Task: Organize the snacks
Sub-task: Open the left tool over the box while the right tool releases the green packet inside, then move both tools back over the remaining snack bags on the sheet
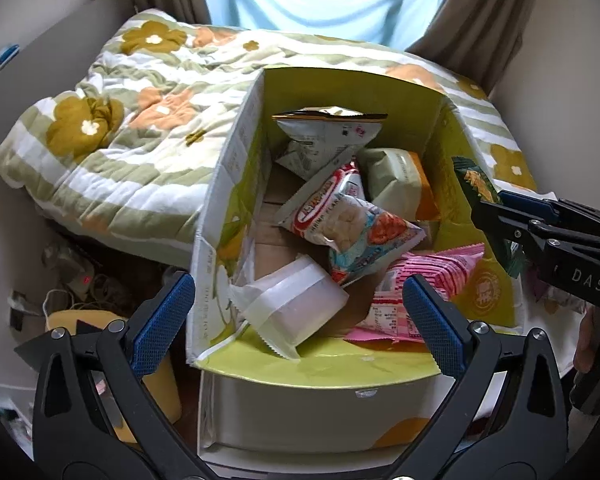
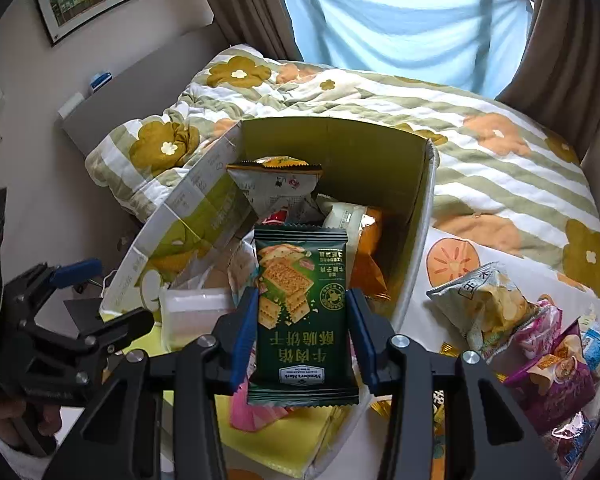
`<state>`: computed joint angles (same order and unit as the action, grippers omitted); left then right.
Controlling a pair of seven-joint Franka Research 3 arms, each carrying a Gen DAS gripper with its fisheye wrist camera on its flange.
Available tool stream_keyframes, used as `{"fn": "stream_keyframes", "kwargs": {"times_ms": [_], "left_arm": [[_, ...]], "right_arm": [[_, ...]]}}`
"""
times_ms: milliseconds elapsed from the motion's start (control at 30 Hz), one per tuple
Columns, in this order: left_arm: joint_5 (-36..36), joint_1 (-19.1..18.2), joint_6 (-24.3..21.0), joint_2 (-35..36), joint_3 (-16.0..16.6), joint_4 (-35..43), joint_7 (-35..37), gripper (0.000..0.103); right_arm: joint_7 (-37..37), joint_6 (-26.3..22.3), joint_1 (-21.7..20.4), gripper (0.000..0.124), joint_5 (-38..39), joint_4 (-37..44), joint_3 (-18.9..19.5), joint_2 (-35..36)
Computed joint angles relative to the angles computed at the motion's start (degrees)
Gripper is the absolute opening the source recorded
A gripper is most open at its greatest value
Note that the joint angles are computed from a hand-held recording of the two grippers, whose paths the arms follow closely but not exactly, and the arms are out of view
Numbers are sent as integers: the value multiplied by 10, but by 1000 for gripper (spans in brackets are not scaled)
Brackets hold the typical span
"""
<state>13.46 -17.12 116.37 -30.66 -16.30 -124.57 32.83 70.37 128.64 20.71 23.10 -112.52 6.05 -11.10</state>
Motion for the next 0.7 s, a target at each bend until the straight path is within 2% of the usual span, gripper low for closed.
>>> {"fn": "stream_keyframes", "kwargs": {"times_ms": [33, 100, 133, 267, 367, 500, 700], "left_arm": [[-1, 0, 2, -3, 0, -3, -4, 103], [-4, -1, 7, -9, 1, -10, -7, 103], [-4, -1, 5, -10, -1, -11, -9, 103], [2, -1, -17, -14, -9, -11, -22, 103], [-1, -6, -10, -27, -7, -17, -29, 103], [12, -6, -26, -27, -14, -1, -26, 103], [14, -9, 5, -26, -10, 16, -25, 103]], "right_arm": [[2, 4, 0, 49, 2, -1, 0, 1], [-3, 15, 2, 91, 9, -12, 0, -4], [-13, 19, 4, 96, 19, -21, -3, -11], [-8, 22, 3, 98, 17, -43, -1, -31], [-6, 23, 4, 98, 17, -60, -1, -47], [-1, 24, 6, 98, 17, -71, 0, -66], [22, 35, 0, 99, 8, -84, 0, -95]]}}
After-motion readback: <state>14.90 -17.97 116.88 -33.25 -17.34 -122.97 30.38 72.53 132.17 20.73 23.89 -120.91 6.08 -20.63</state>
